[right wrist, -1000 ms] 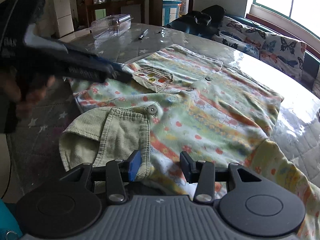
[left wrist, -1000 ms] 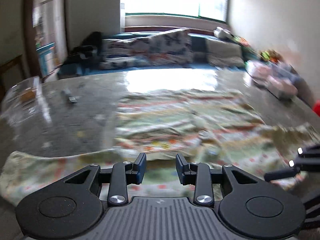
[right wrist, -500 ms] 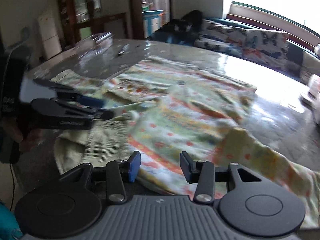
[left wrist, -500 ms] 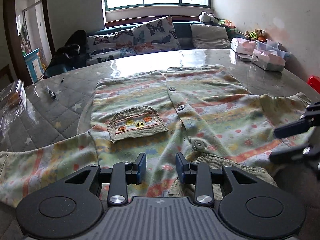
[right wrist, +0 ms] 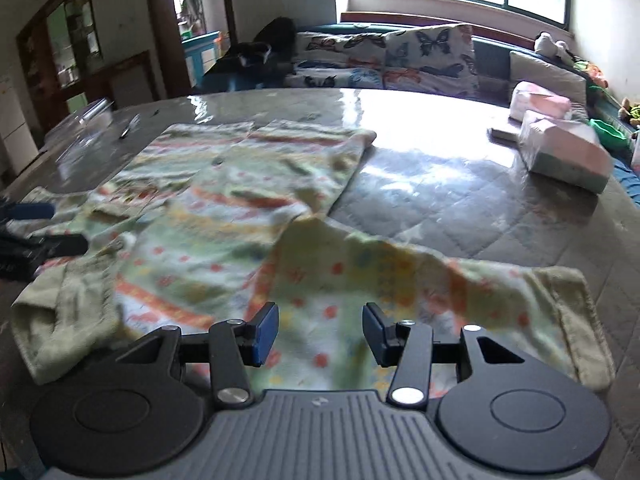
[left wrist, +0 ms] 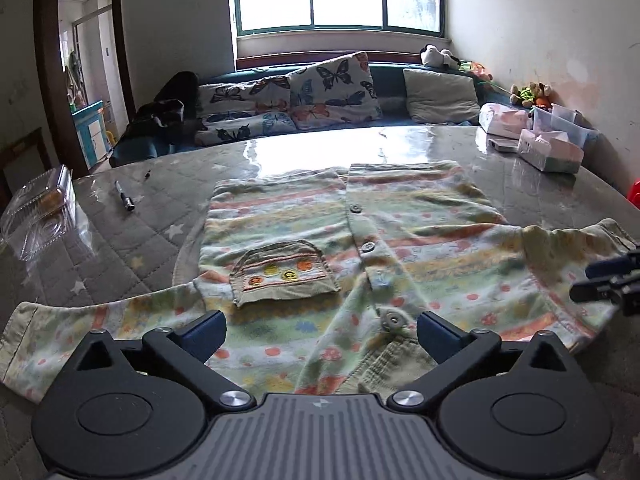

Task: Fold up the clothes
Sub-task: 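Smooth the sleeve flat with the right gripper beside the shirt body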

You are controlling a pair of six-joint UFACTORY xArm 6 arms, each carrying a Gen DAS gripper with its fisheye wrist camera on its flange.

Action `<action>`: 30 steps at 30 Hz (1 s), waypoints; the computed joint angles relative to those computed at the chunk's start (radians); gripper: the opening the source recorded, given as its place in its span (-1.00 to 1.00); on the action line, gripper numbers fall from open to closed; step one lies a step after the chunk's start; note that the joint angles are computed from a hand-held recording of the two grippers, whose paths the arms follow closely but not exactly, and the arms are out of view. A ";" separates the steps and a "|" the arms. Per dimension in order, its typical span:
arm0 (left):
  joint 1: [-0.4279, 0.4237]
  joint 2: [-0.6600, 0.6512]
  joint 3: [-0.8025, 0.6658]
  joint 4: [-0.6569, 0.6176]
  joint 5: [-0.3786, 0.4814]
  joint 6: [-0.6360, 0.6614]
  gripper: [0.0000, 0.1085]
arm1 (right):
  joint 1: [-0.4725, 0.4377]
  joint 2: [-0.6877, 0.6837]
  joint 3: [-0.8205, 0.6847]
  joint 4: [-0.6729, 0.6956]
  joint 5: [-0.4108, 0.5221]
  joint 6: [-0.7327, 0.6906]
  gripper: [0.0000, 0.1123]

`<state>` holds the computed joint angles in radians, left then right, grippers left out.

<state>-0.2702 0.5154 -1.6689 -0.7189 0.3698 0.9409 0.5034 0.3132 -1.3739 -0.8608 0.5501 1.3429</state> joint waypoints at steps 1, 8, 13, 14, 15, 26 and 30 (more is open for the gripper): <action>-0.001 0.001 -0.001 0.009 0.000 -0.015 0.90 | -0.007 0.002 -0.004 -0.005 -0.003 0.004 -0.16; -0.001 -0.004 -0.009 0.015 0.005 -0.062 0.90 | -0.066 0.069 -0.067 0.005 -0.056 -0.030 -0.16; 0.001 -0.006 -0.013 0.021 -0.002 -0.065 0.90 | -0.097 0.039 -0.016 -0.075 -0.075 0.082 -0.16; 0.001 -0.005 -0.014 0.022 -0.002 -0.067 0.90 | -0.103 0.026 0.001 -0.090 -0.076 0.107 -0.16; 0.001 -0.003 -0.017 0.027 -0.001 -0.072 0.90 | -0.107 0.010 0.020 -0.105 -0.070 0.131 -0.16; -0.012 0.001 -0.022 0.034 0.002 -0.068 0.90 | -0.143 -0.147 0.211 -0.205 0.033 0.319 -0.16; -0.018 -0.004 -0.018 0.023 -0.003 -0.053 0.90 | -0.146 -0.189 0.258 -0.234 0.054 0.372 -0.16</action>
